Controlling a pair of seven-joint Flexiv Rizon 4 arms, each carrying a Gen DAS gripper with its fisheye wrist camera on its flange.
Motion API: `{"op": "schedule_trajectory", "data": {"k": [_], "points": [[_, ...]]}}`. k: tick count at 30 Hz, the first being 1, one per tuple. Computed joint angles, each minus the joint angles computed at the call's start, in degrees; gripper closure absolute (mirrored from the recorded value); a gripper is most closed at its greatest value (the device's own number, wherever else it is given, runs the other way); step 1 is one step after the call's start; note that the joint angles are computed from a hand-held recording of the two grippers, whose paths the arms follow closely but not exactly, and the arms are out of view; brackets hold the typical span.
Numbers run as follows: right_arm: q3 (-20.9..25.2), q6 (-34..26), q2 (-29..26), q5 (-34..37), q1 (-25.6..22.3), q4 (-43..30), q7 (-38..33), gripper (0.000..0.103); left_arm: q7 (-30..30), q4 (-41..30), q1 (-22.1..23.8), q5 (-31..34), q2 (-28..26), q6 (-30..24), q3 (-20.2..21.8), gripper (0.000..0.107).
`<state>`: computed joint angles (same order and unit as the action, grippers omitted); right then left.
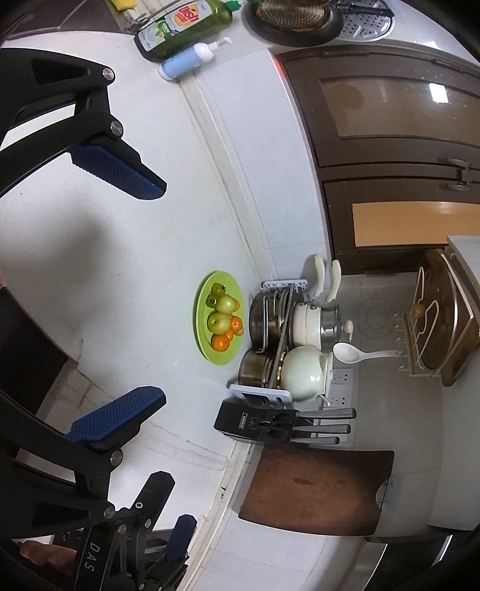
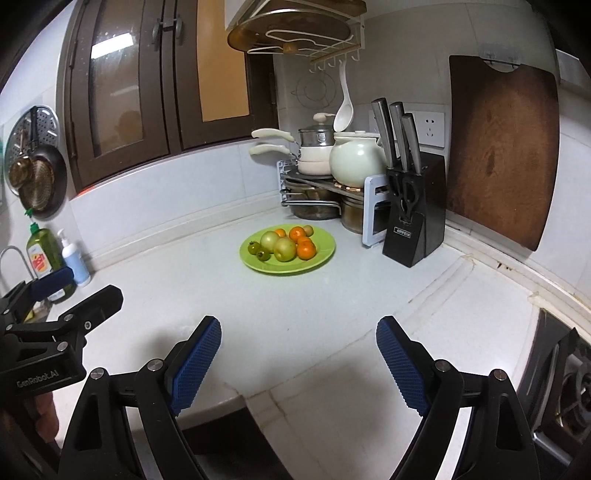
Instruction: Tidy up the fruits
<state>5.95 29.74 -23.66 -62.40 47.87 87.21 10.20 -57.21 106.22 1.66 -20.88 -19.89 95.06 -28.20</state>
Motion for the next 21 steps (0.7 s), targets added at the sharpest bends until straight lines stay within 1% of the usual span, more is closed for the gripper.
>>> {"op": "schedule_trajectory", "data": {"k": [6,10,13,17,21], "points": [[0.45,0.14,0.81,-0.68,0.21,1.00,0.34,0.016,-1.51,1.78,-1.22,0.52,1.59,0.92,1.80,0.004],[0.72,0.59,1.18,-0.89,0.04,1.47,0.52,0.016,-2.02,2.56,-0.59,0.80,2.09,1.38,1.22,0.004],[0.75,0.58,1.02,-0.90,0.12,1.21,0.49,0.016,-1.98,3.26,0.80,1.03,2.38,1.81,-0.23,0.004],[0.79,0.83,1.07,-1.00,0.13,1.31,0.43,0.016,-2.46,3.34,1.07,1.57,2.45,1.90,-0.39,0.004],[0.78,0.58,0.94,-0.85,0.22,1.09,0.28,0.016,-2.49,3.75,2.43,1.84,2.60,2.01,-1.79,0.004]]}}
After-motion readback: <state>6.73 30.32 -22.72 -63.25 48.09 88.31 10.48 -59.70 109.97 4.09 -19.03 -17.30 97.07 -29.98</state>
